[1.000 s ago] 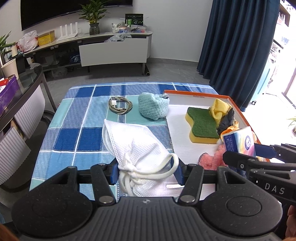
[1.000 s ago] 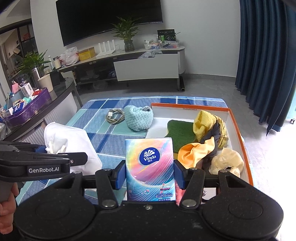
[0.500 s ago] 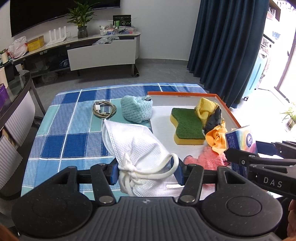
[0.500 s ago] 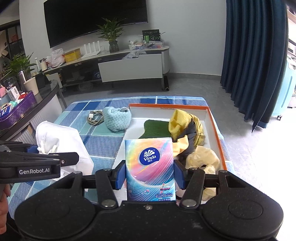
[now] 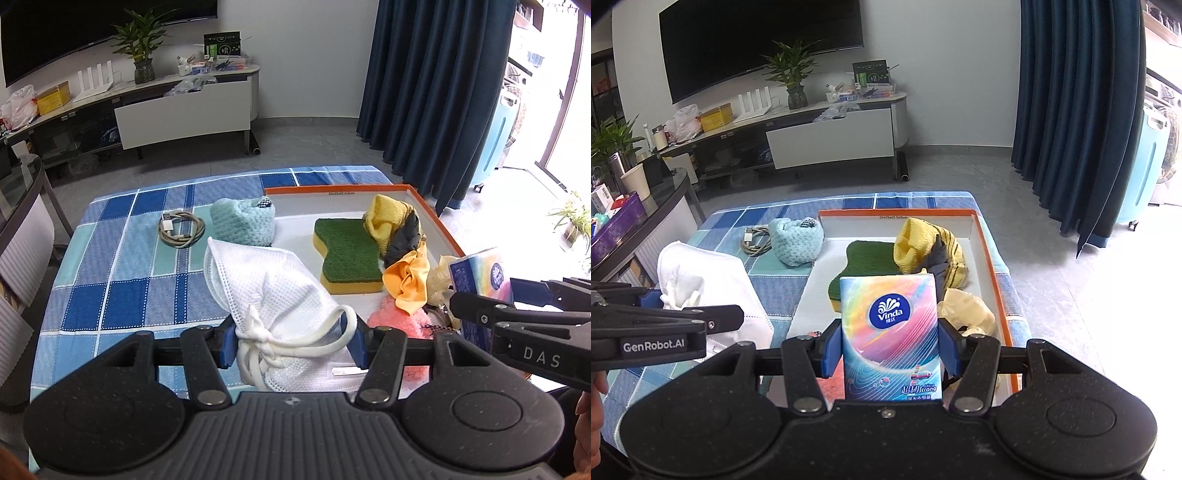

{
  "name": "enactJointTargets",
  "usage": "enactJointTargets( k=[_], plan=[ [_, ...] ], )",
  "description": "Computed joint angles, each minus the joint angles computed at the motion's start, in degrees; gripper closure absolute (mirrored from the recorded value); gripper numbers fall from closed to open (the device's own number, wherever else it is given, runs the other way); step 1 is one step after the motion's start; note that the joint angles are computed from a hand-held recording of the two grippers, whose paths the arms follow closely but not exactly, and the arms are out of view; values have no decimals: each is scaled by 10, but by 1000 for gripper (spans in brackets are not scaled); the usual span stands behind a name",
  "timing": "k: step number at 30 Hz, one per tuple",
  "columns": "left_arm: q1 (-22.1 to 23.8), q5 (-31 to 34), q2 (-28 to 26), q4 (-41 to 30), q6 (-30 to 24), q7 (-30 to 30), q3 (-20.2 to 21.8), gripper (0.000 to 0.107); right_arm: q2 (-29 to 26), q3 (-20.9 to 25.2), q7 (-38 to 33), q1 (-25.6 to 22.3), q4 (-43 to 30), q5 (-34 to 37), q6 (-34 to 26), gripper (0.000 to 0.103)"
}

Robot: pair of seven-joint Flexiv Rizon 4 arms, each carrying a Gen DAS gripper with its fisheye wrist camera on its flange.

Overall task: Organize soft objects
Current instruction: 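Lift and carry the white mask and Vinda tissue pack over the white tray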

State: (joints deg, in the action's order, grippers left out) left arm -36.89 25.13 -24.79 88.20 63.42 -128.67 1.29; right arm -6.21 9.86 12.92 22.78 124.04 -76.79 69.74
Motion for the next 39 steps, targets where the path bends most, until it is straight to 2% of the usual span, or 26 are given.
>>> enactJointTargets(
  k=[39],
  plan=[
    [-13, -56, -78, -105, -14, 68, 4, 50, -8, -18, -4, -36, -18, -36, 17, 38]
  ],
)
